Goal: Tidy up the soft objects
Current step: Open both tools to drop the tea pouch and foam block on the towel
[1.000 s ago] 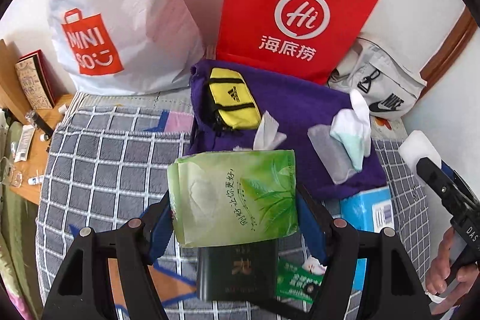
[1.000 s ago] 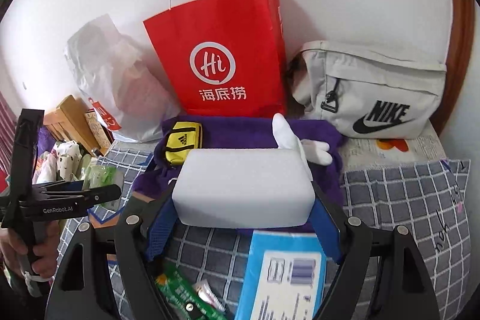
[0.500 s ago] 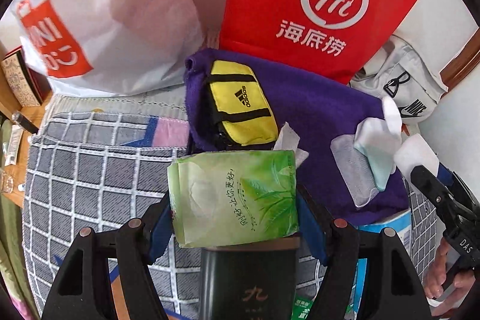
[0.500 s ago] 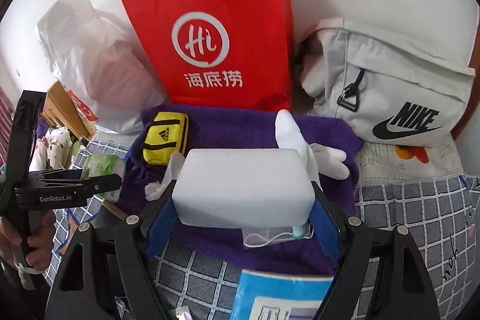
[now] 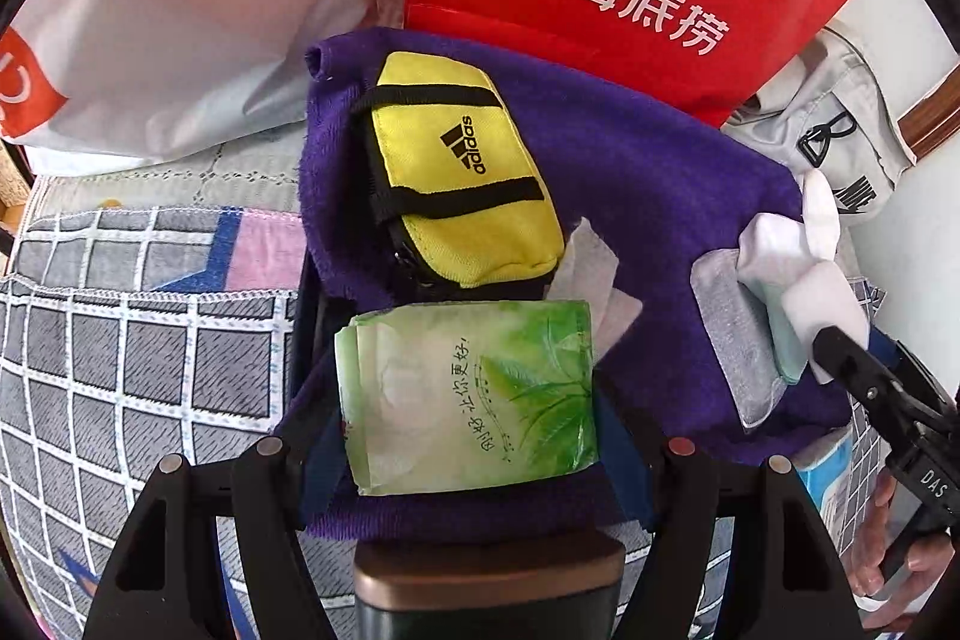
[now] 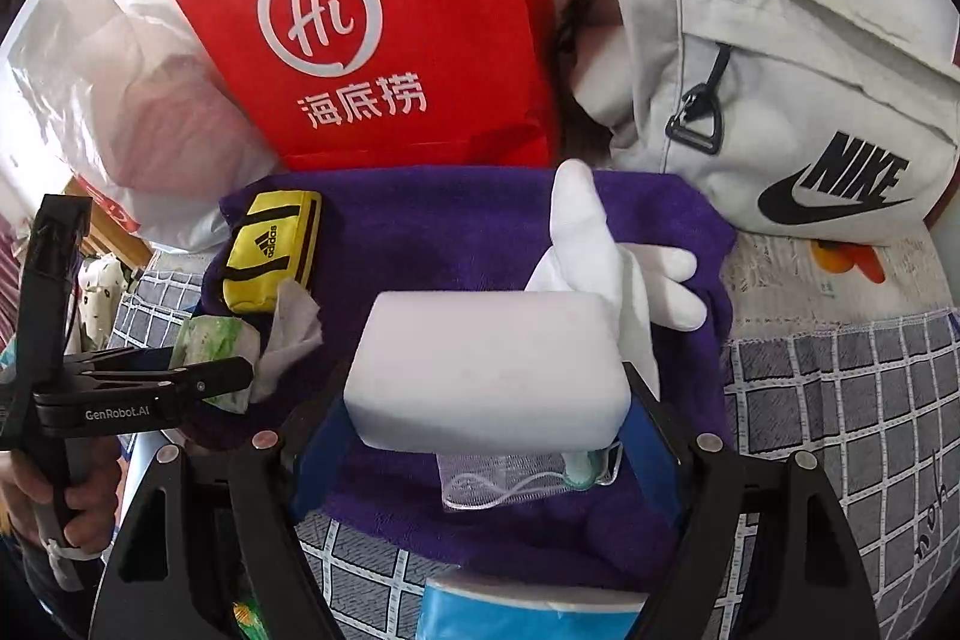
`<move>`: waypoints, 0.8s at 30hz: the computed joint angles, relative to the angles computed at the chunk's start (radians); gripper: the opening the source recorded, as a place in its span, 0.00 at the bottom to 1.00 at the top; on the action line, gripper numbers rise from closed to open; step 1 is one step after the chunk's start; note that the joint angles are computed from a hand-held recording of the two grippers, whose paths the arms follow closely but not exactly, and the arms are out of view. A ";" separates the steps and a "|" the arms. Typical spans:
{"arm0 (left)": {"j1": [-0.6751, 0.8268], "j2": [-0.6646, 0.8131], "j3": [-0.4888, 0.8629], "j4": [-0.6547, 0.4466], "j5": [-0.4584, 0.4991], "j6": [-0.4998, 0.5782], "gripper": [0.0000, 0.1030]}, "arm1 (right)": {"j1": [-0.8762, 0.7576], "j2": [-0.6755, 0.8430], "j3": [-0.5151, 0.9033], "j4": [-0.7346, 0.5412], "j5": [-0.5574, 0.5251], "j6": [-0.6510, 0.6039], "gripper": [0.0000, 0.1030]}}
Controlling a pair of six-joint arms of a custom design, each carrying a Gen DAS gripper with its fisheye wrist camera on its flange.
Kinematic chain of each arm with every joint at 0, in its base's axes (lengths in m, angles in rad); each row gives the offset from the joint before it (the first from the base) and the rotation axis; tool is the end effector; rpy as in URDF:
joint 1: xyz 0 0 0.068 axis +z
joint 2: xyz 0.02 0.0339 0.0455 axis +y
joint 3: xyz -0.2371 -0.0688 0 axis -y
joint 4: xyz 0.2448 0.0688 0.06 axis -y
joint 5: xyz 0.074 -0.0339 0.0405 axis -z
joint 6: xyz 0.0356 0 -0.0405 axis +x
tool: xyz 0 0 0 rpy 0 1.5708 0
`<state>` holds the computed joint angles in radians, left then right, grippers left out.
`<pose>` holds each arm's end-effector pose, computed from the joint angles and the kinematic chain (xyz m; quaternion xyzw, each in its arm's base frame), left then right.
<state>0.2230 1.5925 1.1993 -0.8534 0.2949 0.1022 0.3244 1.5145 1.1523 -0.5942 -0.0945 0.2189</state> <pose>0.3033 0.0582 0.2097 -0.0353 0.9758 -0.1172 0.1810 0.3022 0.1052 0.2302 -0.0645 0.9500 0.1244 0.2789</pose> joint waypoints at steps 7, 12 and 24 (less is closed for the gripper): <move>0.023 0.035 0.036 -0.026 0.043 0.031 0.71 | 0.003 0.083 0.029 -0.003 -0.004 0.027 0.89; 0.041 0.039 0.044 -0.040 0.063 0.037 0.77 | 0.003 0.067 0.006 0.030 -0.064 0.035 0.89; 0.096 -0.072 0.031 -0.110 0.031 0.072 0.80 | 0.090 -0.088 -0.032 -0.037 0.098 0.004 0.89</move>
<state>0.3191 1.5204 1.2300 -0.9630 0.3258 0.1744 0.4140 1.4261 1.1200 -0.6317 0.0034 0.2225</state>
